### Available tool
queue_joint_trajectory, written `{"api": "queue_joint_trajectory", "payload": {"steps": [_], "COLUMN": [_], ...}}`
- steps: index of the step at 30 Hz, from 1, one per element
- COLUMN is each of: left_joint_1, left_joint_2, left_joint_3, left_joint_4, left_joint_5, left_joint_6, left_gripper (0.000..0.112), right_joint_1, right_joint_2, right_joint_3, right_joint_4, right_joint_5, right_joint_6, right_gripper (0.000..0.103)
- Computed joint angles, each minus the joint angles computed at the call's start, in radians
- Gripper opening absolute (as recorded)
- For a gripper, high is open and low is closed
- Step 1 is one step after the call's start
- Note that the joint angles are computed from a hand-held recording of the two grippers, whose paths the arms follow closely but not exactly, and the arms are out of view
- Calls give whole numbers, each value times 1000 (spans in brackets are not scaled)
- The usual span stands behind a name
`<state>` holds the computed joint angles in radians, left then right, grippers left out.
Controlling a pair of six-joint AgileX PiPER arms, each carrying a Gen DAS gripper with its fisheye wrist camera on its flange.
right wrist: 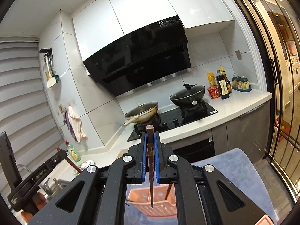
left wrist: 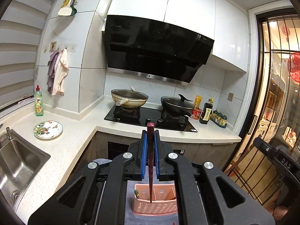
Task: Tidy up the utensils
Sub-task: 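Lift both held chopsticks and carry them over the pink holder, then lower both chopsticks into the pink holder and open both grippers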
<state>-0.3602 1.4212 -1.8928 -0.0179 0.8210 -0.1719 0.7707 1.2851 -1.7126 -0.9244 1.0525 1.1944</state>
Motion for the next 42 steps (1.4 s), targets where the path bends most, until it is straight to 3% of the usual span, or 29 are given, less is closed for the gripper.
{"api": "queue_joint_trajectory", "payload": {"steps": [5, 13, 22, 24, 27, 31, 34, 42], "left_joint_1": [-9, 9, 26, 23, 20, 29, 35, 30], "left_joint_2": [69, 108, 118, 106, 94, 66, 35, -119], "left_joint_3": [-8, 82, 145, 164, 174, 194, 222, 393], "left_joint_4": [37, 15, -22, -16, -5, -20, -25, 1], "left_joint_5": [-26, -64, -72, -85, -82, -74, -67, -48], "left_joint_6": [-17, 0, 24, 18, 7, 14, 20, 20], "left_gripper": [7, 7, 7, 8, 18, 18, 19, 20], "right_joint_1": [-106, -204, -207, -202, -187, -147, -109, 120], "right_joint_2": [80, 97, 110, 104, 88, 53, 6, -112], "right_joint_3": [-19, 127, 207, 217, 226, 243, 278, 409], "right_joint_4": [71, 173, 208, 206, 202, 169, 145, 27], "right_joint_5": [-72, -186, -218, -217, -209, -176, -149, 36], "right_joint_6": [-44, -27, -27, -20, -8, 20, 48, 161], "right_gripper": [7, 7, 8, 14, 14, 15, 22, 24]}}
